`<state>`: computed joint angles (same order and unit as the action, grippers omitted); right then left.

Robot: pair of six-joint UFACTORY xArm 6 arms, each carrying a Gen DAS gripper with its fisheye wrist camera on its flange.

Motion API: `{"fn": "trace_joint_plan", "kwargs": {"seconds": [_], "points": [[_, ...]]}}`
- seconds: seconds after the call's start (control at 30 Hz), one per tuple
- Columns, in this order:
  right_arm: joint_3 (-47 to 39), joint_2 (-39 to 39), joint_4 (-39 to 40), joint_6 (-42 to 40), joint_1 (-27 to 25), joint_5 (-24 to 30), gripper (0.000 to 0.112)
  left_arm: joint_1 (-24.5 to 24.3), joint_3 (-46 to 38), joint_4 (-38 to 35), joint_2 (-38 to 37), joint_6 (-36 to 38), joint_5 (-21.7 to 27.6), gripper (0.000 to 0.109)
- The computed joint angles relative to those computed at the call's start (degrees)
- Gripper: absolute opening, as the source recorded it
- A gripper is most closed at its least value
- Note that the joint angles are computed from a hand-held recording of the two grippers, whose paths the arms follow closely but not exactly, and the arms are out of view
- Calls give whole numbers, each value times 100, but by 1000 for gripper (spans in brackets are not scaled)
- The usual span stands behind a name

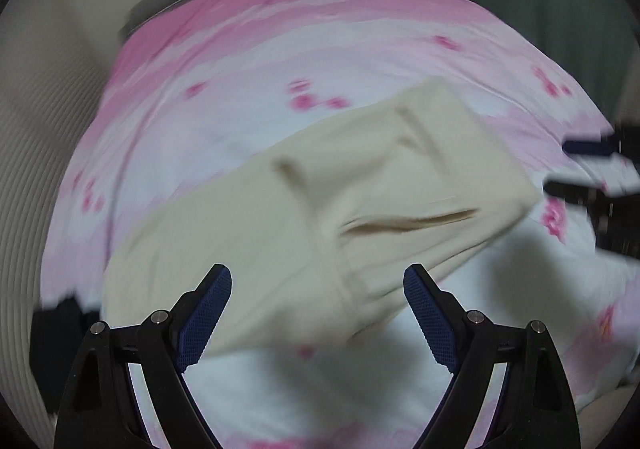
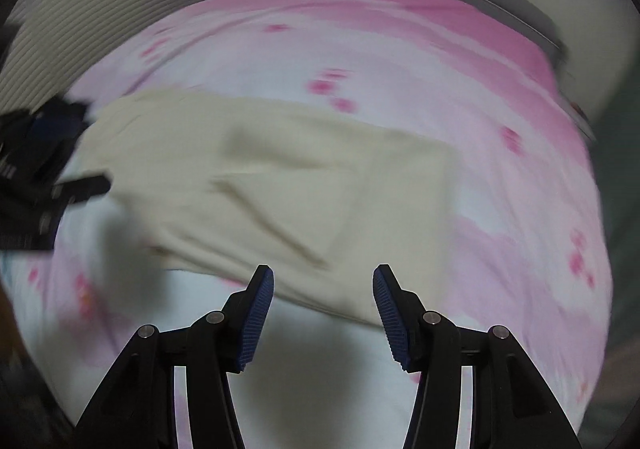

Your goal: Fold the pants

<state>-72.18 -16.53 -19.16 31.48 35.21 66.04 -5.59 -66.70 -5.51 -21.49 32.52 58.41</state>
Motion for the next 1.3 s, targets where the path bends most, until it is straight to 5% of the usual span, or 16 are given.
{"fn": "trace_joint_plan", "kwargs": {"seconds": [0.27,0.43,0.53,0.57,0.6,0.73,0.9,1.0,1.07,1.17,1.3], "points": [[701,-791,-226,315,-714,420,52,-1552,124,628,728,-774,-409,88],[1121,-1179,-285,370,-757,766,52,-2041,78,1430,1267,-1485,-611,83],[1343,-1393,-149,301,-952,840,52,-1903,-288,860,1638,-1324,-257,53],[1400,-1450,-101,281,-998,833,52,-1834,-429,664,1716,-1247,-107,29],[1436,-1485,-93,289,-1010,828,52,-1787,-592,572,1806,-1234,43,19],[1457,-1486,-48,294,-1107,665,52,-1194,-1455,-365,2057,-1021,534,19],[1285,-1307,130,432,-1155,221,52,-476,-2762,-521,2800,-1801,592,21],[1004,-1016,233,510,-1110,-38,52,-254,-3421,172,3317,-2218,508,50],[768,-769,263,597,-1059,-142,52,-108,-3491,338,3352,-2294,456,57],[481,-443,322,639,-963,-389,52,278,-3108,-537,3046,-1666,413,70],[264,-21,452,559,-766,-772,52,735,-3274,-1655,3301,-1228,1143,70]]}}
